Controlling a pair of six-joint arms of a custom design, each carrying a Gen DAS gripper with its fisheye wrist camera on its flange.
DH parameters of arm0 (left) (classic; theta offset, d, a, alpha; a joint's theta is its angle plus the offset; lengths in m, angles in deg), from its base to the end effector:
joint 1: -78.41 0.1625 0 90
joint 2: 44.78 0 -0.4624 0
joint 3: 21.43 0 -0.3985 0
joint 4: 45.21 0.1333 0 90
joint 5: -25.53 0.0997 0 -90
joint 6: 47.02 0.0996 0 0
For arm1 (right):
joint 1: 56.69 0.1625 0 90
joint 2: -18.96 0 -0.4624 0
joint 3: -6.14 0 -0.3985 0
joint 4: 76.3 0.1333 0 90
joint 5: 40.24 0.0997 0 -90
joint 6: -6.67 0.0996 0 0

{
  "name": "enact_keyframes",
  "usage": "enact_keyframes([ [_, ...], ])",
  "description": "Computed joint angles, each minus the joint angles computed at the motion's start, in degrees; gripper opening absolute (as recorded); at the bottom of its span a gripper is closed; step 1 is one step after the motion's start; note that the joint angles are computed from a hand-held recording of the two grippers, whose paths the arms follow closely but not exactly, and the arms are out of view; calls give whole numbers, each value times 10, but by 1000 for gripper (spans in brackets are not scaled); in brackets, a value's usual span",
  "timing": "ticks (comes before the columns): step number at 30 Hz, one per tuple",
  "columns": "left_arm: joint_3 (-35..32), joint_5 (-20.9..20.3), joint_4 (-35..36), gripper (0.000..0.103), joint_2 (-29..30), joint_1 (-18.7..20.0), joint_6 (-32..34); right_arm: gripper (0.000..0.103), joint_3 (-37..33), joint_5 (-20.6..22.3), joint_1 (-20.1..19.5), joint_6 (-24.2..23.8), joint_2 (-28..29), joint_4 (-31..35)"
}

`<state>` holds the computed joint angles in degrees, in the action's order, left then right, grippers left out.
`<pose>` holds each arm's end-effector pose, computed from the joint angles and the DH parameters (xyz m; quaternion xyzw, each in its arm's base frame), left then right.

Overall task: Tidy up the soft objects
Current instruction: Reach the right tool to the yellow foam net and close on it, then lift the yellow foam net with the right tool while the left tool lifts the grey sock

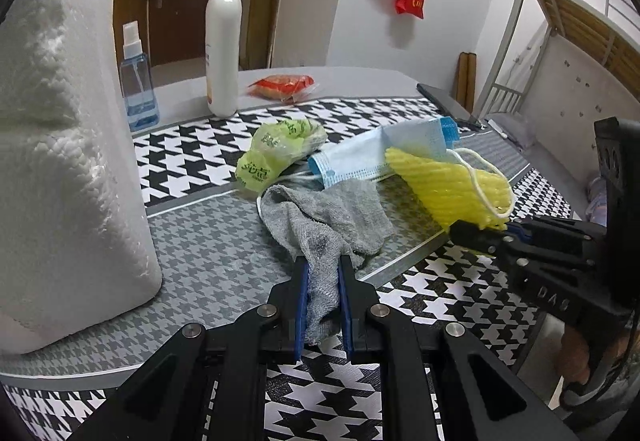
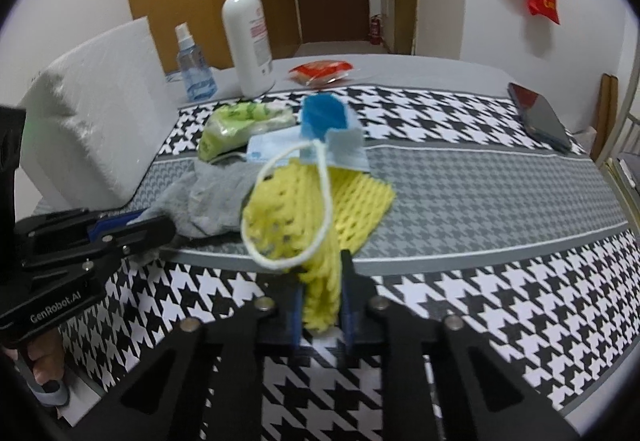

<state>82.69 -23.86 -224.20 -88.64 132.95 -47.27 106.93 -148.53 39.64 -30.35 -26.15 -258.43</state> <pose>-0.2185 -0.6483 0.1185 0.1927 0.8920 -0.3245 0.2486 0.1772 -0.6720 0.1441 0.3002 -0.8898 0.2578 0.2273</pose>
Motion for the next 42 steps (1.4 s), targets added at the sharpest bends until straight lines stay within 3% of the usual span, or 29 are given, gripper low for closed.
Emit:
enact_keyframes([
  [12,16,-17,-63,15,-11,-12,31,12,38,13,1,21,-40,-61],
  [21,46,12,-117,15,-28,-34,48,12,63,14,-3,35,-71,-111],
  [24,54,17,-119,15,-32,-37,43,12,65,19,-8,60,-80,-108],
  [29,65,24,-125,15,-36,-44,39,12,67,60,-14,84,-93,-53],
  [42,91,41,-171,15,-49,-67,64,12,83,191,-12,97,-132,-35],
])
